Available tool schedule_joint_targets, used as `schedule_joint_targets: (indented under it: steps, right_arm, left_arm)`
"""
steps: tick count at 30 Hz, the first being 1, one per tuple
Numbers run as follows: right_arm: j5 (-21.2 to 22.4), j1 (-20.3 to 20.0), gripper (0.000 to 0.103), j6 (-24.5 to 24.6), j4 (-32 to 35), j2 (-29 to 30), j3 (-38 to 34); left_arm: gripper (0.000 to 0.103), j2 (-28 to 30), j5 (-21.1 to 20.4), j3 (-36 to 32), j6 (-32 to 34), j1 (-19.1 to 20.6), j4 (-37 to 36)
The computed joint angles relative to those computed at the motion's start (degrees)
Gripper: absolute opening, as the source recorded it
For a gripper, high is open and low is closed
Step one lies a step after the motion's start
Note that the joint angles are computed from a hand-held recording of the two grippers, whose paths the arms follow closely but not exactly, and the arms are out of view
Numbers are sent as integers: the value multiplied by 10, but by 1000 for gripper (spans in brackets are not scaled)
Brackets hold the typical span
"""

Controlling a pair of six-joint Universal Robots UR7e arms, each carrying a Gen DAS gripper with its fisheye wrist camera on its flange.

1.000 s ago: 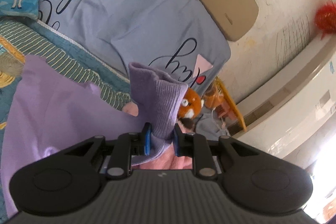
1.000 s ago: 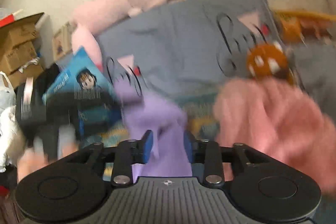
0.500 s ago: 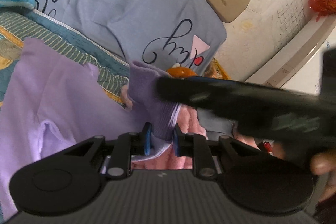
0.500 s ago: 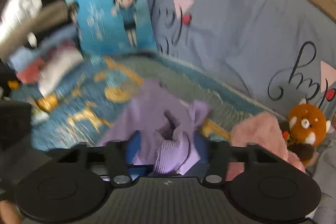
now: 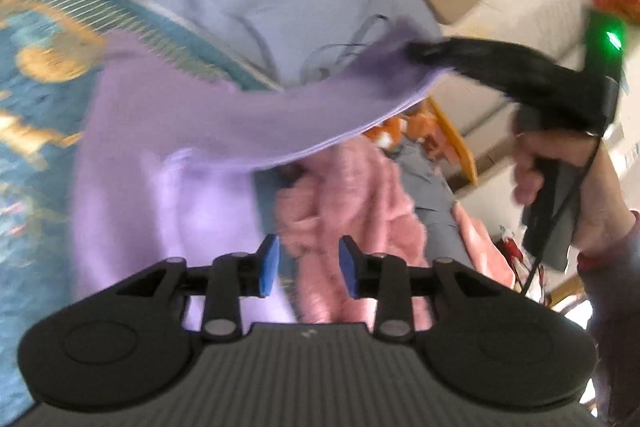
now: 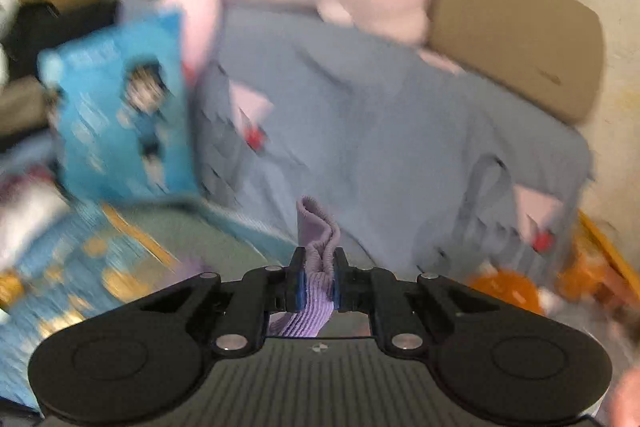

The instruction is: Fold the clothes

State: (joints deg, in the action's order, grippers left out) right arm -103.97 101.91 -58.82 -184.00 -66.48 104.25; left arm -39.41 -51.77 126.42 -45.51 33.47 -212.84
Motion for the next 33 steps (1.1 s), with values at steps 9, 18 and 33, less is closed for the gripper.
schedule_joint_targets:
  steps: [9,18,33]
  right_arm:
    - [104,-17,12,-72,17,-24,34]
    - [129,-39,12,-11,-1,-29,37]
    - [254,-74,12,-101,116,-66,70]
  left_arm:
    - [42,-113,-140,-56,-13,162,207]
    - [93,-49,-281,-190,-18,245,237]
    - [102,31,-313,-252,-88,277,232]
